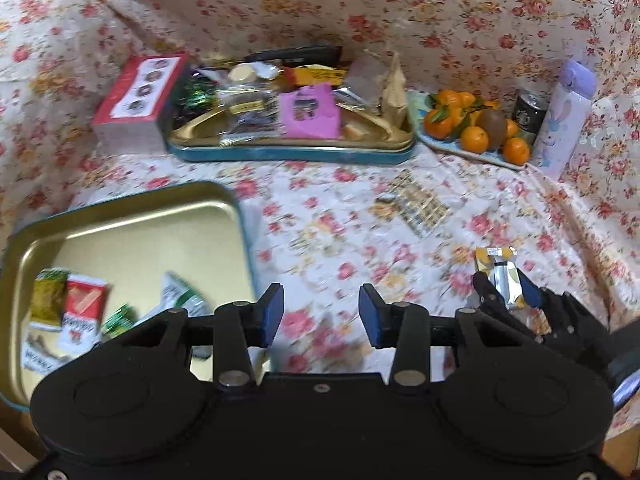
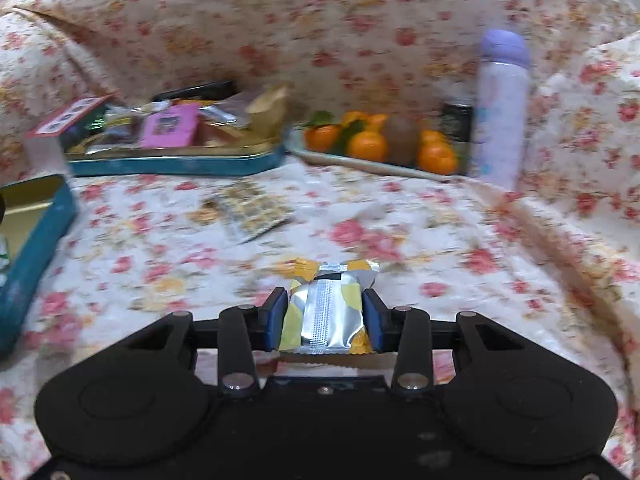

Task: Organize snacks
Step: 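Lift the silver-and-yellow packet with the right gripper while the left gripper approaches the gold-patterned packet, then close the left gripper on the gold heart-patterned packet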

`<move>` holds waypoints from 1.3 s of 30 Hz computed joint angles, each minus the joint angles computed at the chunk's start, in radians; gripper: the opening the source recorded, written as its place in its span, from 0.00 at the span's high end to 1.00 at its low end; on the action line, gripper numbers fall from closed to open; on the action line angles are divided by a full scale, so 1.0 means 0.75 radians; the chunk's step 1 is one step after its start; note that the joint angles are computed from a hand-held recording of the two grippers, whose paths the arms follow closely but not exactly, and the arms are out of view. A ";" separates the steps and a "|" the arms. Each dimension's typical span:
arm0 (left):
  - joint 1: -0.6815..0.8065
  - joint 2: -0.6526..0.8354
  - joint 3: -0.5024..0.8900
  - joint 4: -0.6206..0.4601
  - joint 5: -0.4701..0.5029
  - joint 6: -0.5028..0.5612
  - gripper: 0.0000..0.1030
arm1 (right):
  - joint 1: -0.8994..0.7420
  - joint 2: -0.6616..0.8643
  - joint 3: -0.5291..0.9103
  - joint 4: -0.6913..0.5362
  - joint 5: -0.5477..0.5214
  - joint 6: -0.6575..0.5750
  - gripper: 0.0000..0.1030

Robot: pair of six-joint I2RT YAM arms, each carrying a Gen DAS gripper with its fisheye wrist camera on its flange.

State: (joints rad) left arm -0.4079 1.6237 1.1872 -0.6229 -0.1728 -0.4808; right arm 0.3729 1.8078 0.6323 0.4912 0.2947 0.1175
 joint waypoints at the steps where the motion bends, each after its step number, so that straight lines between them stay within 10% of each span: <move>1: -0.002 0.038 0.041 -0.007 0.012 -0.011 0.52 | -0.014 0.014 -0.003 0.030 0.012 -0.020 0.60; 30: -0.069 1.004 1.182 -0.280 -0.057 -0.223 0.52 | -0.195 0.090 -0.106 0.341 -0.275 0.220 0.60; 39: -0.097 0.979 1.090 -0.272 -0.117 -0.154 0.51 | -0.192 0.099 -0.109 0.357 -0.274 0.233 0.60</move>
